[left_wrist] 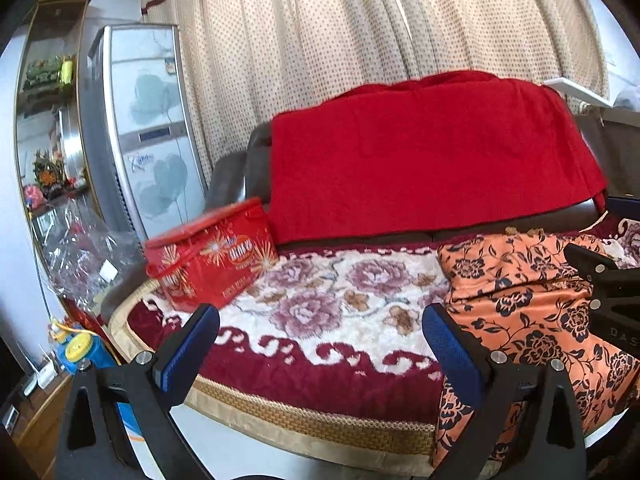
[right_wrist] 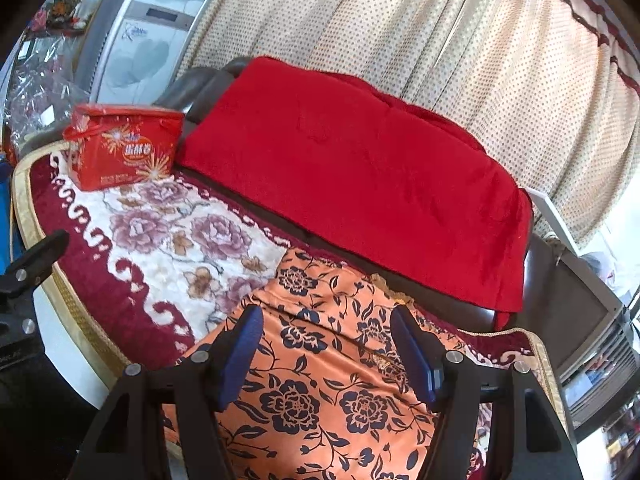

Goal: Fold small clothes

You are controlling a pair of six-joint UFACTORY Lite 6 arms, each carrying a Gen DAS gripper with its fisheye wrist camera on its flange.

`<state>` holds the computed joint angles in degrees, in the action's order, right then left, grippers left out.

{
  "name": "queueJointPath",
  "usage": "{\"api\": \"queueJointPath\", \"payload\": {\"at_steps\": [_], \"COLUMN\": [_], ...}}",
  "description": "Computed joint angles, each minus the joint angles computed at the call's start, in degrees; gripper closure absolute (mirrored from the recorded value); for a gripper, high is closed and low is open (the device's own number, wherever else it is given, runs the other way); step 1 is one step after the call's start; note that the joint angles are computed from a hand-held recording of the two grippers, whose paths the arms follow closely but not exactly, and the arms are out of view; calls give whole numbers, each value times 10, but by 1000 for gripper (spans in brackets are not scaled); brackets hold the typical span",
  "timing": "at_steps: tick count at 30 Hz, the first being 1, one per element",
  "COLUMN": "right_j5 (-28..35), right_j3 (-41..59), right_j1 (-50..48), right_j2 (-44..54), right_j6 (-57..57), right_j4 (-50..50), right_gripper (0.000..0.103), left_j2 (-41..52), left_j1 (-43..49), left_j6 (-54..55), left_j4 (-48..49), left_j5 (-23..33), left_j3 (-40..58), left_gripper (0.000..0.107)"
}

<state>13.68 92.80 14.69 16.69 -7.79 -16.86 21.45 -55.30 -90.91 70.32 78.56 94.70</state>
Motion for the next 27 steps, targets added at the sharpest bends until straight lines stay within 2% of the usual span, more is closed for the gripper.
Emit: {"api": "queueJointPath", "payload": {"at_steps": [4, 13, 18, 23, 27], "right_j5": [-4, 0, 50, 128, 249], "right_j3": [-8, -5, 29, 84, 198], "right_j1": [-8, -44, -112, -218, -334], "right_j2": [-18, -22, 27, 118, 246], "right_j6": [-45, -133, -278, -332, -330], "right_j4": [49, 142, 295, 366, 403], "right_gripper": [33, 33, 33, 33, 33], "left_j2": [7, 74, 136, 167, 165], "left_j1": [-13, -12, 1, 56, 103], "left_j6": [16, 58, 92, 119, 129], "left_j4": [8, -17, -68, -213, -325], "left_j5": [13, -10, -51, -190, -325], "left_j3": [23, 104, 159, 132, 57], "left_gripper": [6, 6, 6, 6, 6]}}
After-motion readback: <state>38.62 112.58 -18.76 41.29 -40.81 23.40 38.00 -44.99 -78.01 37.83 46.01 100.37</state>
